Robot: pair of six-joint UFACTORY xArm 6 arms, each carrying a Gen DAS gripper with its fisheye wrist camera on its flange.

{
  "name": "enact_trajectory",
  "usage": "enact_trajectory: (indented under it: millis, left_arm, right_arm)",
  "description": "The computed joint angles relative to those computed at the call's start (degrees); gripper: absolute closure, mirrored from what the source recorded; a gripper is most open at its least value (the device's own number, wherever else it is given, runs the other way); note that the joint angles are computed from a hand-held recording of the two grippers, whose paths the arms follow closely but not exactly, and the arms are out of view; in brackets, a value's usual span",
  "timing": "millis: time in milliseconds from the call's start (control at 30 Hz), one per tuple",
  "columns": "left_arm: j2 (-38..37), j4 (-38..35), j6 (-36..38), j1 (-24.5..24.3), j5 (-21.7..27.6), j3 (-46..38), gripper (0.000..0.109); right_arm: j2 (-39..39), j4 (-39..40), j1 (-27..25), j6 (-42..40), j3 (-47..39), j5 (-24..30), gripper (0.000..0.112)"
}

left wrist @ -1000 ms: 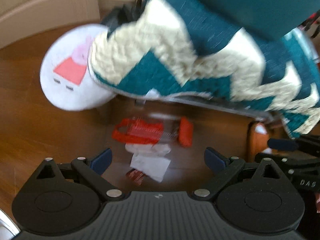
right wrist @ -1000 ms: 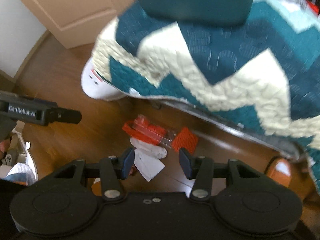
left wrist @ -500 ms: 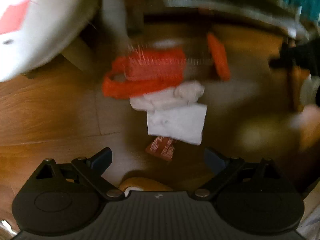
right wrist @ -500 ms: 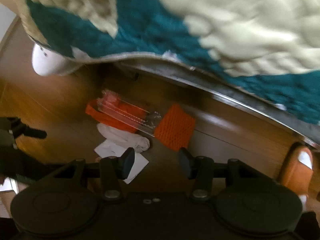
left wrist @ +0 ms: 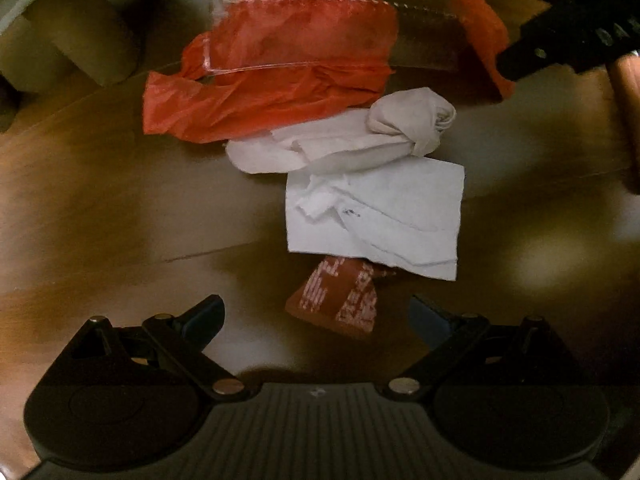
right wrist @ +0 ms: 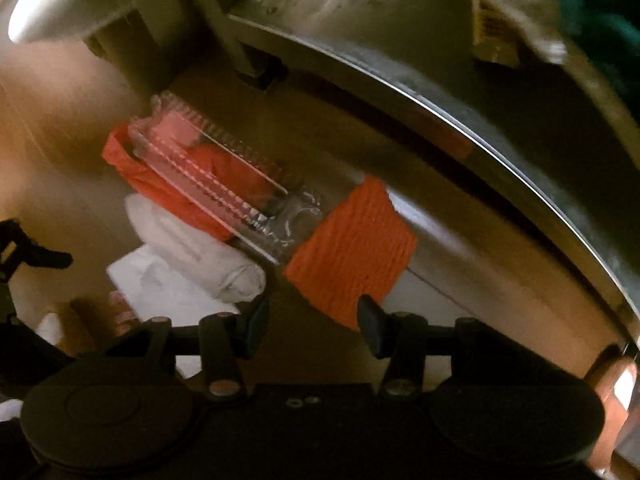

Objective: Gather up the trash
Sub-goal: 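Lower both tools while left grasps brown snack wrapper and right grasps orange mesh net, then lift the brown wrapper and orange mesh net over the teal wastebasket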

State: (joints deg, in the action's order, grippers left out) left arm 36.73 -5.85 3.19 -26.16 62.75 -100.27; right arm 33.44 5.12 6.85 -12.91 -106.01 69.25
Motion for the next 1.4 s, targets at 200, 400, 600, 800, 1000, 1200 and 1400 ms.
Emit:
enact_trajectory:
  millis: [200, 400, 600, 800, 1000, 1200, 1400]
  left_arm:
    - [-0.6, 2.4, -1.3, -1.4, -6.6, 4.3, 0.018]
    - [-0.5, 1.2, -1.0, -1.5, -8.5, 6.4, 0.05]
    - [-2.3, -1.0, -0.3, -0.8, -10.5, 9.2, 0.055]
    - [-2.7, -3.4, 0.7, 0.9, -9.2, 8.8, 0.061]
    - [-5.3, -4.0, -0.1, 3.0, -8.3, 9.2, 0.062]
    - [-8.9, -2.0, -3.0, 4.1, -6.2, 8.0, 0.062]
    - [-12.8, 0.2, -7.3, 5.3, -4.9, 4.4, 0.062]
  right_arm:
    - [1.3, -4.8, 1.5, 4.4, 1.8, -5.1, 0.066]
    - [1.7, -8.2, 2.5, 7.3, 2.8, -7.9, 0.068]
    - [1.9, -8.2, 2.0, 6.0, 2.9, -7.7, 0.103]
    - [-1.2, -6.5, 0.5, 4.8, 6.4, -10.1, 0.104]
    - [-6.5, -4.2, -1.0, 3.1, 10.2, -11.6, 0.104]
    - [-12.1, -1.6, -2.2, 2.2, 11.6, -9.9, 0.104]
    - [-18.9, 2.2, -3.5, 1.8, 12.1, -7.3, 0.104]
